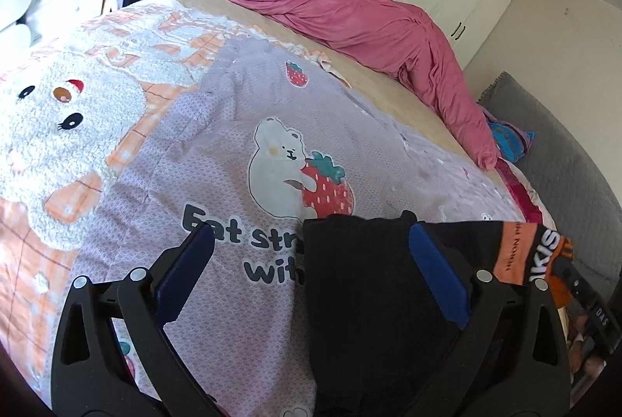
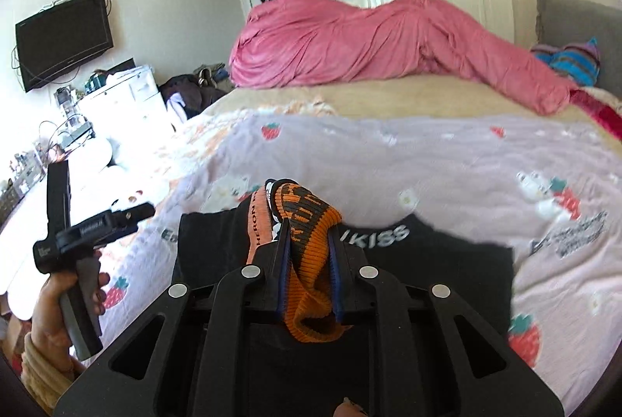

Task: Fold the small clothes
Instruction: 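Lower the held sleeve onto the folded shirt with the right gripper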

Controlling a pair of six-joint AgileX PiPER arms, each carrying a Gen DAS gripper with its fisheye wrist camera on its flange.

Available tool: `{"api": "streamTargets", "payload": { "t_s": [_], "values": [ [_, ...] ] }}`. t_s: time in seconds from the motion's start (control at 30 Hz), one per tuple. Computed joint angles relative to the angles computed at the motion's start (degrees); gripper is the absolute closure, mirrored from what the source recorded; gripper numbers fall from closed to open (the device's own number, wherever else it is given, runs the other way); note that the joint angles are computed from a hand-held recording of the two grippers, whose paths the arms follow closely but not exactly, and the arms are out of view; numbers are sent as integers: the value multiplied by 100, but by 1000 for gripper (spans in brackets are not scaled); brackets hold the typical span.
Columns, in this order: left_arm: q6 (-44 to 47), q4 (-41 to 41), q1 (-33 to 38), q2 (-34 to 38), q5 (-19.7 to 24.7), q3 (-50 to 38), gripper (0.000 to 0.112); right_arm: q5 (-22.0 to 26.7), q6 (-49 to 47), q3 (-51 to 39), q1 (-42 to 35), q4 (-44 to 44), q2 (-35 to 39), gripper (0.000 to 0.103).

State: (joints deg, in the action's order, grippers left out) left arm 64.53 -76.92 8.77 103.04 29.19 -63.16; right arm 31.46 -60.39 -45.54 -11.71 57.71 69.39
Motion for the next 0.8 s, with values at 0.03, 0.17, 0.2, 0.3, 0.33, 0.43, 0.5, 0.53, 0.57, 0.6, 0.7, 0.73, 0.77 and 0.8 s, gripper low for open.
{"api": "streamTargets", "payload": {
  "t_s": [0.03,0.17,0.2,0.3,0.33,0.43,0.5,0.53,0.57,0.6,0.7,0.73,0.77,0.8],
  "values": [
    [-5,-7,-2,9,-6,-5,19,-8,-4,-37,-88,-28,-20,88],
    [52,-62,-12,-12,-22,22,19,103,-210,-30,-511,87,-1,88],
    [51,-66,-19,-22,-14,30,19,110,-267,-8,-629,118,17,88],
    [107,-147,-60,-43,5,62,19,227,-597,134,-1015,331,52,88],
    [86,-107,-113,-63,-42,69,19,264,-712,177,-1172,406,92,88],
    [123,-77,-259,-86,-142,92,19,332,-918,329,-1467,538,141,88],
    [130,-51,-379,-86,-196,104,19,391,-1065,419,-1677,604,202,88],
    [138,-39,-439,-82,-227,107,19,387,-1124,458,-1731,631,231,88],
    [120,8,-498,-74,-250,98,19,374,-1197,507,-1799,657,258,88],
    [133,30,-562,-75,-283,105,19,356,-1247,555,-1834,682,265,88],
    [169,85,-766,-39,-410,110,19,365,-1450,674,-2004,786,313,88],
    [157,108,-831,-20,-440,107,19,351,-1481,707,-2040,803,327,88],
    [165,116,-882,-5,-445,105,19,335,-1506,738,-2081,815,354,88],
    [129,161,-940,8,-466,99,19,339,-1556,768,-2126,847,381,88]
  ]
}}
